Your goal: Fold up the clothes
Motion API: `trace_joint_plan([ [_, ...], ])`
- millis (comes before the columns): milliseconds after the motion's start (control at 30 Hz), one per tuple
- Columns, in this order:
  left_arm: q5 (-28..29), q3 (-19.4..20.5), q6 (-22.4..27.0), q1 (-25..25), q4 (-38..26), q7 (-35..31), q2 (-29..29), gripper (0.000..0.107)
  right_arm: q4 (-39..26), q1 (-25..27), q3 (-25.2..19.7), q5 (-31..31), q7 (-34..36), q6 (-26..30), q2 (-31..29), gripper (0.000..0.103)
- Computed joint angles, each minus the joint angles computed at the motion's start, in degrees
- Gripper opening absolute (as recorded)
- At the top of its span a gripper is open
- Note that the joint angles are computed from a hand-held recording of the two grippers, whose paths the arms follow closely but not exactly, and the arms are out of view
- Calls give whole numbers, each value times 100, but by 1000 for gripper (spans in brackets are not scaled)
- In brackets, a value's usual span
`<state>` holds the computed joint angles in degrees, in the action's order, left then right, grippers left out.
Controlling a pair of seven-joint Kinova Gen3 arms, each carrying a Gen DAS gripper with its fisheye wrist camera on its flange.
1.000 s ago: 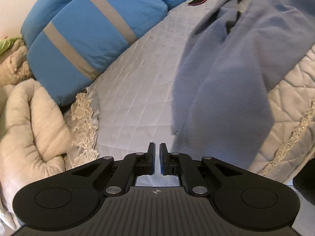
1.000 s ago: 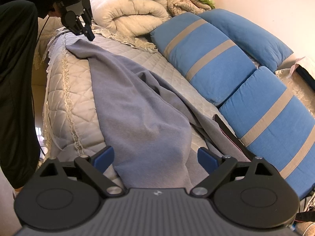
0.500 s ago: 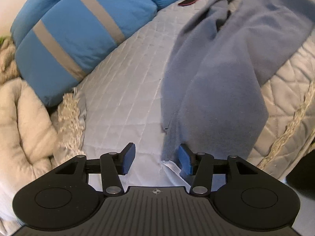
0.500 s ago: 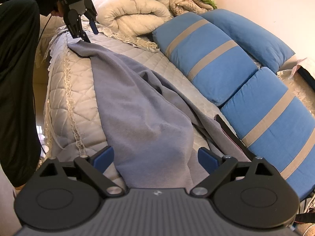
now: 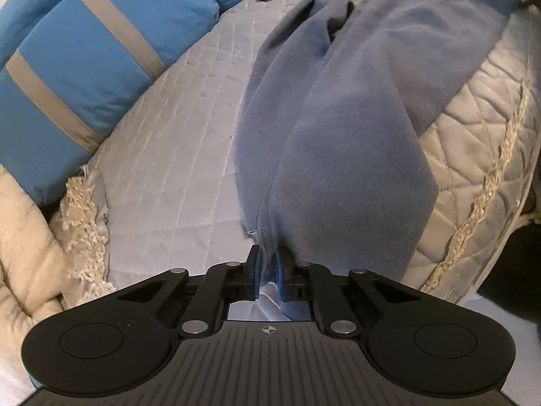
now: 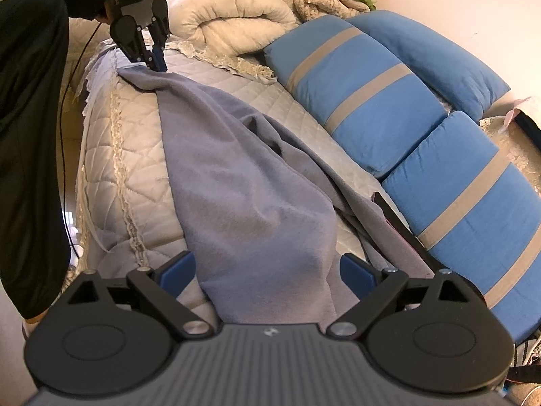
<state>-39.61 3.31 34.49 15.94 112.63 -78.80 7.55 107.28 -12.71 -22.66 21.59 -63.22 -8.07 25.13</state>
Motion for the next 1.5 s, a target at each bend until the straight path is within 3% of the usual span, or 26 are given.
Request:
trace_joint_plan([
  [100,0,104,-63,-148,60,85,-71,4,-2,-146,179,-65,40,-23,-8,97],
  [200,-621,-84,103,206,113,746,-83,1,-3,-255,349,-170,52,-76,-25,97],
  [267,-813,-39,163,176,139,1023,-110,1,-24,-254,395,-245,0,-105,-29,97],
  [600,-1919,127,1103,394,-104,1570,30,0,-25,-122,376,-210,-237,-186,-60,97],
  [767,-2523,97,1426,472,-222,1790,209,1,-16,-313,610,-312,-224,-246,-91,97],
  [933,-2675,75,1693,596,-399,1889,569,1,1,-436,765,-396,-206,-291,-110,98],
  [1100,-3372,-126,2422,996,-337,2754,1045,7,30,-520,866,-474,-175,-333,-136,98],
  [1133,-3362,-148,2488,995,-361,2931,1046,13,42,-543,895,-493,-162,-355,-144,98],
  [1167,-3258,-144,2480,957,-402,3106,963,32,49,-543,901,-500,-159,-370,-149,98],
  [1233,-3225,-120,2469,947,-408,3535,760,55,57,-551,919,-523,-160,-391,-157,99],
  [1400,-3566,373,2860,1090,-505,4142,506,64,50,-530,877,-539,-220,-388,-154,100],
  [1467,-3976,297,3189,1515,-574,4608,607,80,47,-662,992,-583,-158,-331,-157,100],
  [1500,-4152,168,3295,1779,-656,4841,650,82,49,-814,1142,-681,-93,-311,-160,100],
])
